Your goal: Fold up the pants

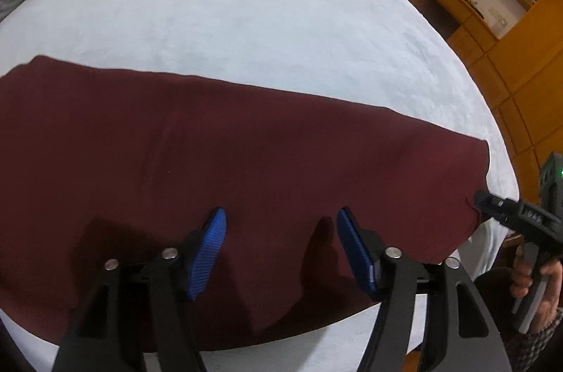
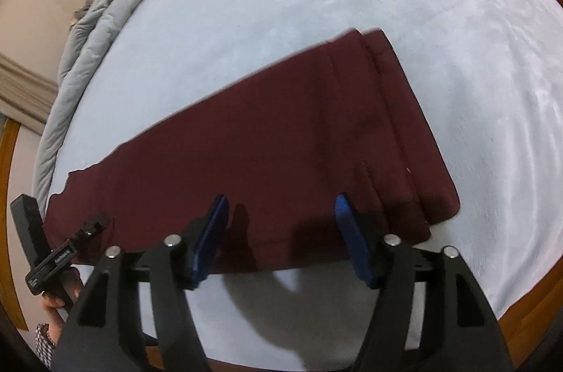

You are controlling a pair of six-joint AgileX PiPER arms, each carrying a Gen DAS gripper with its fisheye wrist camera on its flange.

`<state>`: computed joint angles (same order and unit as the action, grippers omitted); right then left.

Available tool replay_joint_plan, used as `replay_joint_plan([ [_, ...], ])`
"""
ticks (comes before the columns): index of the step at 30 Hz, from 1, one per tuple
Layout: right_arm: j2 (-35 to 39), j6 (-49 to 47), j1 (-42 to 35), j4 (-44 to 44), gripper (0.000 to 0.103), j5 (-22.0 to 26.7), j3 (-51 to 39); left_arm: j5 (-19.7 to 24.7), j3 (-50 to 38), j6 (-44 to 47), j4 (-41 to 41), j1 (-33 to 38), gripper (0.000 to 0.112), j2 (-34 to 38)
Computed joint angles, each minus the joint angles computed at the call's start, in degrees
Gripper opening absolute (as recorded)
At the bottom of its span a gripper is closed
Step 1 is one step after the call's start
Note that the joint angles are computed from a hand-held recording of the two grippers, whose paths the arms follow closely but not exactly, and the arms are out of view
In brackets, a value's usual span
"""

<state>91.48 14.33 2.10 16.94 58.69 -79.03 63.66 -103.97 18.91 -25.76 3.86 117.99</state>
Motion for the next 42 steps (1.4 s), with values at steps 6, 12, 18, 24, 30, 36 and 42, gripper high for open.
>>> replay_joint_plan([
  [6,-6.66,-2.05,-9.74,9.44,0.065,1.73,3.49,1.16,-0.83,-2.74,-0.25,-1.33,0.069,-1.70],
  [12,-8.47,-4.20,-16.18,16.75,0.065,6.41,8.63,-0.91,0.52,-1.71,-1.18,-3.94,0.071,-3.48],
  [18,-5.93,-7.05,-20.68,20.75,0.065,6.13,12.54,-0.28,-0.60,-2.97,-1.42,-4.16,0.072,-1.88],
  [24,-2.72,-7.49,-19.66,22.54,0.065,3.00,11.05,-0.07,0.02,-2.53,-1.92,-3.08,0.072,-1.22],
  [30,-2.60,-10.16,-19.08,26.85,0.064,-3.48,13.12,-1.38,1.29,-1.48,-2.15,-3.24,0.073,-1.48],
  [36,-1.59,-13.46,-18.81,28.50,0.021,-6.61,13.67,-2.31,2.21,-0.66,-1.57,-3.63,0.076,-1.91],
  [42,-3.23,-25.03,-21.04,38.61,0.015,-7.48,15.83,-1.06,1.40,-1.15,-1.61,-2.59,0.076,-1.78],
])
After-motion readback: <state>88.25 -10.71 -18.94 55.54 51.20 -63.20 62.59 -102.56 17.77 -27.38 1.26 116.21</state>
